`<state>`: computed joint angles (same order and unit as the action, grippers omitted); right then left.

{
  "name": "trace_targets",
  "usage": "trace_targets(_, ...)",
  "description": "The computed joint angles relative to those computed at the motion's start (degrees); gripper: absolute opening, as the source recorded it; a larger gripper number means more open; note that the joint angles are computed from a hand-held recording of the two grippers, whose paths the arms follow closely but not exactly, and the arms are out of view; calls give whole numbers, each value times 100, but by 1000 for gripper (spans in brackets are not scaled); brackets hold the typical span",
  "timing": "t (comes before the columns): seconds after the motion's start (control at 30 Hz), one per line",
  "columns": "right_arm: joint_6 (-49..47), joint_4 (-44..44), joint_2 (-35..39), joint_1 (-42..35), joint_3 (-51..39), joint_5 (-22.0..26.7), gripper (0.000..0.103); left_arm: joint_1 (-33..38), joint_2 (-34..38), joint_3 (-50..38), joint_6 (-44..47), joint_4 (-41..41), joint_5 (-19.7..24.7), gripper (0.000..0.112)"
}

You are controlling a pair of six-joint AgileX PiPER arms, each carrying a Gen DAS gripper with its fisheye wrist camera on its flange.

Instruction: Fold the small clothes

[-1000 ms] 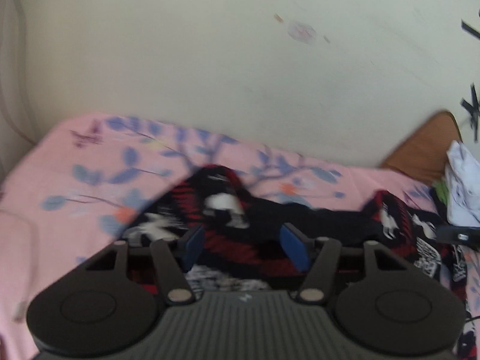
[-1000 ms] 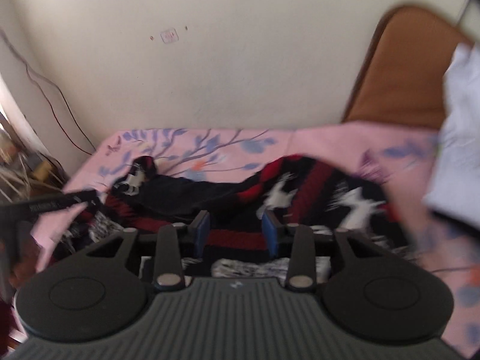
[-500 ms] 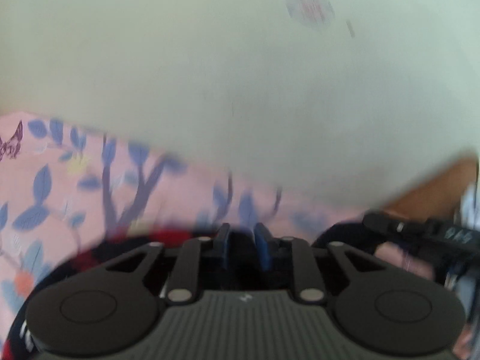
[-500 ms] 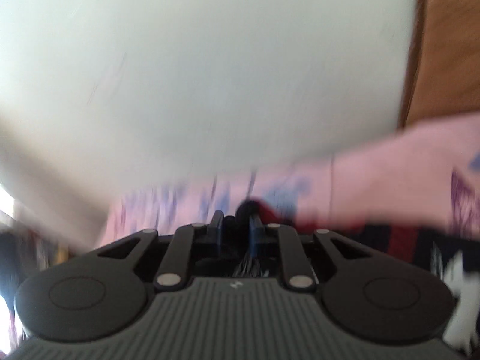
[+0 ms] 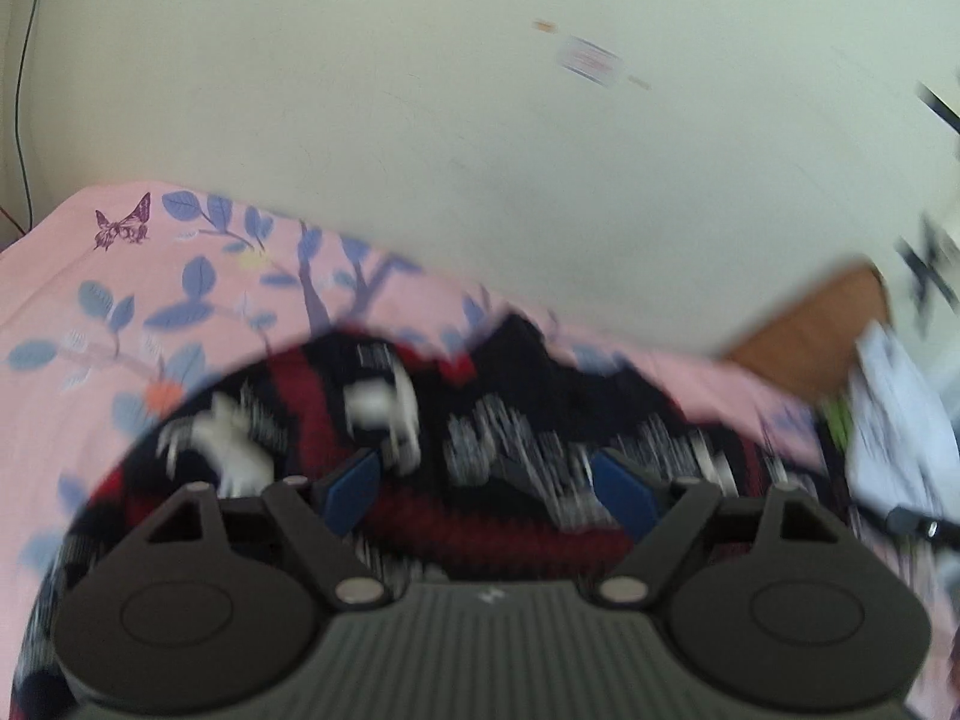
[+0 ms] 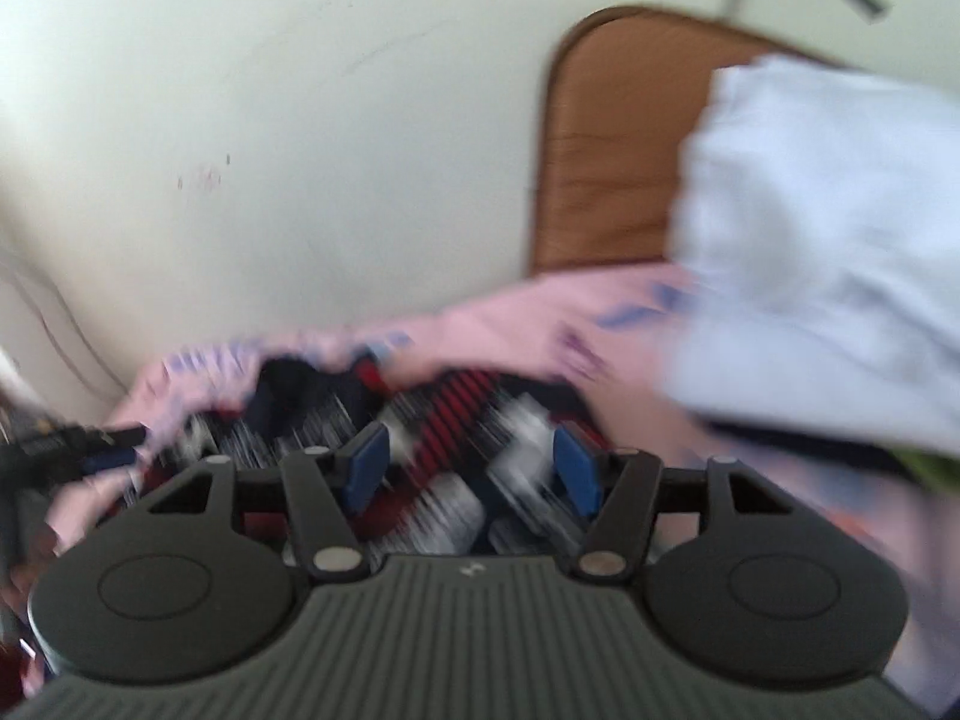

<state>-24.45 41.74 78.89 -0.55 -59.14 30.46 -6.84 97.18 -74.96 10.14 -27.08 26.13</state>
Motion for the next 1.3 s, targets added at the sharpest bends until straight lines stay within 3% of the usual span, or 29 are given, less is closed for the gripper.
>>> trace_targets(0.13,-384,-323,-1573,-726,1320,599,76,-449,-1173,1490,287,89,-363,82)
trace_targets(0.23,-57,-701,-2466,-1027,1857,1076,76,-1026,-1834,2295,-878,1290,-675,82)
trace_targets(0.37,-139,-599,-3373,-618,2380,1048,86,-1690,-2509,2968,-3122,3278,-747,85)
trace_targets(0.43,197,-862,-3301,186,2520,661,87,-1841,-2673,3132,-3487,3363,-657,85)
trace_targets(0.5,943,-1778,-2820,1075,2535,-14,87,-1891,-2795,3299,-3661,3459,-604,85)
trace_targets(0.6,1508,-2446,-2472,1522,2535,-242,85,-2205,-3011,3486,-4537,4235,-463,85)
trace_targets(0.63,1314,-2210,-2434,1353,2547,-239,78,-2276,-3069,3530,-4688,4370,-422,85)
trace_targets(0.67,890,-1856,-2379,1057,2527,-160,44,-2327,-3124,3581,-4763,4437,-401,85)
trace_targets(0.7,581,-1665,-2305,732,2487,-42,3,-2405,-3166,3607,-4880,4513,-353,85)
trace_targets(0.87,-821,-363,-2690,-1265,2501,806,4,-2460,-3340,3771,-4705,4038,-357,86)
trace_targets(0.97,-845,-386,-3009,-1501,2381,1003,10,-2778,-3325,3780,-5402,4616,-317,87)
trace_targets(1.03,-596,-593,-3107,-1235,2330,809,15,-2992,-3265,3746,-5774,4951,-290,87)
trace_targets(1.1,-233,-751,-3092,-847,2243,672,64,-3157,-3268,3778,-6089,5211,-323,87)
trace_targets(1.17,14,-818,-3085,-342,2240,400,79,-3348,-3302,3829,-6486,5539,-335,87)
trace_targets(1.3,2185,-2852,-2581,1336,2120,-505,84,-3579,-3513,3996,-6825,5952,-321,87)
